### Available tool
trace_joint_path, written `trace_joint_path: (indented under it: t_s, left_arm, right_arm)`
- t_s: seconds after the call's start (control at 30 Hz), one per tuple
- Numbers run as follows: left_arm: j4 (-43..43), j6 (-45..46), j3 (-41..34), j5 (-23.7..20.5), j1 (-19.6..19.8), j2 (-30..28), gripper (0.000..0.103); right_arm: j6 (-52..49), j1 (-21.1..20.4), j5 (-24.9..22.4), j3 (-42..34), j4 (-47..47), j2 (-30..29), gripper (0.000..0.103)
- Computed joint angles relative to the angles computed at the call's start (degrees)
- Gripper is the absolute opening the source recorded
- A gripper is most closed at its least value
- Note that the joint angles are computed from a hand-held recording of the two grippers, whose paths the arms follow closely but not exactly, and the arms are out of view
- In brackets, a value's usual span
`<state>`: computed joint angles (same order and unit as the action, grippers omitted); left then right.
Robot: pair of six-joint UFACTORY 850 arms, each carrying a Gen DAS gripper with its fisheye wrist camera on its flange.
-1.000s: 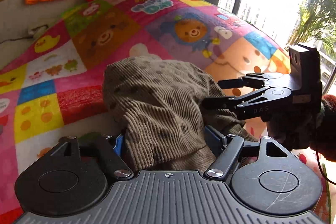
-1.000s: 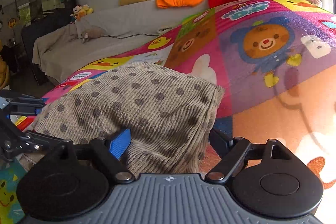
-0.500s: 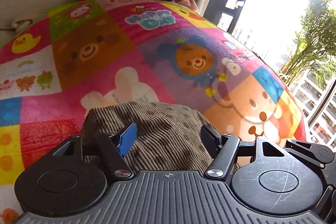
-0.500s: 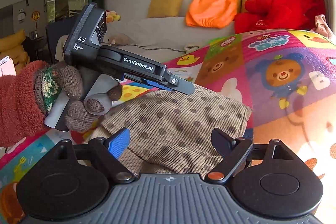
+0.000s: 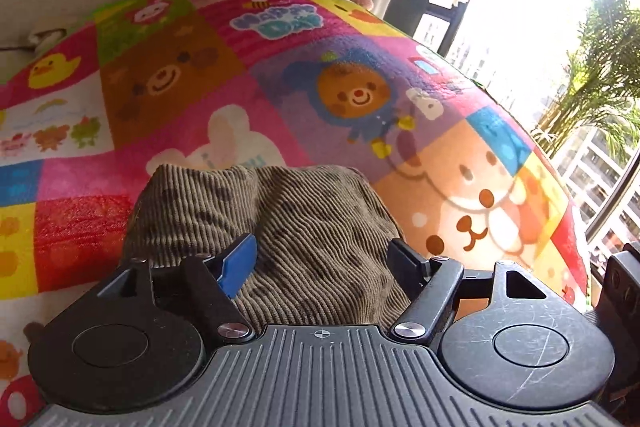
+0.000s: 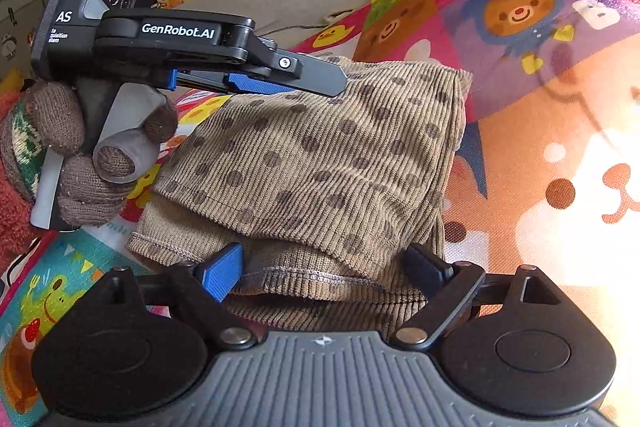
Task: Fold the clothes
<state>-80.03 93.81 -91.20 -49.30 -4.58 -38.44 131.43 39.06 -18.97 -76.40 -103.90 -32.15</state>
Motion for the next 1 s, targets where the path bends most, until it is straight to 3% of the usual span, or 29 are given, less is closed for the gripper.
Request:
trace_joint_path:
  t_s: [0.07,0.27,0.43,0.53,0.7,0.87,1.0]
  left_arm:
    - [-4.2,4.6,6.2,1.9,0.6,4.2,0.09]
    - [-16.8,18.2,26.2,8.8,2.6,17.8,0.099]
    - [-21.2,21.5,38.5,16.2,3.1,25.9,0.103]
    - [-25.9,26.4,43.6,19.6,2.9,29.0,0.103]
    - [-35.0,33.1,47.4,26.8,1.3,31.8,0.103]
    - [-43.8,45.7,46.7,33.5,-2.2,31.7,0.103]
    - [-39.5,40.7,45.9,32.5,-1.5,30.9,0.103]
  right_arm:
    - [-0.6,1.3,-3.1,1.0,1.7,0.3,0.103]
    - [3.1,5.0,-8.0,6.2,2.6,3.6,0.103]
    - [-2.2,7.2,-10.8,7.3,12.8,4.7,0.103]
    - [-9.6,9.3,-15.5,6.5,21.9,4.3,0.103]
    - [-15.2,12.8,-25.2,5.1,29.7,3.0,0.103]
    - [-12.8,12.2,-24.7,6.0,30.5,3.9,0.103]
    - [-11.2,11.6,-22.9,6.6,29.8,4.4,0.103]
